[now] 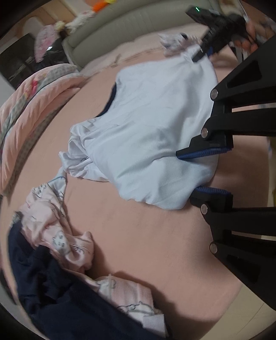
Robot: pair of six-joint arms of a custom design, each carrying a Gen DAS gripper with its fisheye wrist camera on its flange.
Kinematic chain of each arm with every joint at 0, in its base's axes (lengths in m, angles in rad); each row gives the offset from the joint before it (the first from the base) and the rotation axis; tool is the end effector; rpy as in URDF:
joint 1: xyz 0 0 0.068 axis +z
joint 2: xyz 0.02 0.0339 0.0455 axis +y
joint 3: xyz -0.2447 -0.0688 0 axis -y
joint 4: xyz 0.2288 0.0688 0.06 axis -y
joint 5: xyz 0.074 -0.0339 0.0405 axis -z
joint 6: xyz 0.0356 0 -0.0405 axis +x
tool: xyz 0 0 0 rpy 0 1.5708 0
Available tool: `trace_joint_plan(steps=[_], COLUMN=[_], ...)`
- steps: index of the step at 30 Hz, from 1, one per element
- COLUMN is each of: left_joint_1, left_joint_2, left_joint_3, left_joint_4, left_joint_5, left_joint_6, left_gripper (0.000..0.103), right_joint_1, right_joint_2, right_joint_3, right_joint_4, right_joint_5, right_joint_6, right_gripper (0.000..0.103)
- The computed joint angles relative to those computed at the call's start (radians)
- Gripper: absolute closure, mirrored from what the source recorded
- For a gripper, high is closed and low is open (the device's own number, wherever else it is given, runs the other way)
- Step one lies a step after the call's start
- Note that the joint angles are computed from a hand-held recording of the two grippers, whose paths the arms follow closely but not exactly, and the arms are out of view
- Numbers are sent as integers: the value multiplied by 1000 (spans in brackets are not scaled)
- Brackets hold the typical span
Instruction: Fold clothes
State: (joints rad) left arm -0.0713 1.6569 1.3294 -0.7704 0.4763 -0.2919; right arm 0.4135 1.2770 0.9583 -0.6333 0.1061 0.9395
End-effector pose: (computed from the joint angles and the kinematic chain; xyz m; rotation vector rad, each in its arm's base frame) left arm 0.3231 -0.0394 0.2465 -0.1385 2.6670 -0.7526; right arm 0.2292 0.0965 0.2439 0.7089 2.4655 0.4071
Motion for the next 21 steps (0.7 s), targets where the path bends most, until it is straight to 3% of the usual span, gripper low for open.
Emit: trace_joint_plan(steps=[3,7,11,12,21], left_joint_1=[37,26,37,34,8], left_joint_2=[23,32,67,63,47], left_joint_3=[29,56,71,72,127], left_joint_4=[-14,-3,35,39,0], left_joint_5=[104,119,196,190,143], left_joint_6=[-47,-37,-100,-100,-70], left_gripper=[84,87,90,91,92], right_joint_1=[-1,-19,-50,-54,-100], right_joint_2=[7,4,48,56,84], right_joint_3=[30,54,101,112,165], right_joint_4=[-7,1,-22,-30,-65], right_joint_5=[5,-14,-43,-51,-107], right_joint_6=[-27,-36,-43,-48,-97], right_gripper=[78,78,78,85,88])
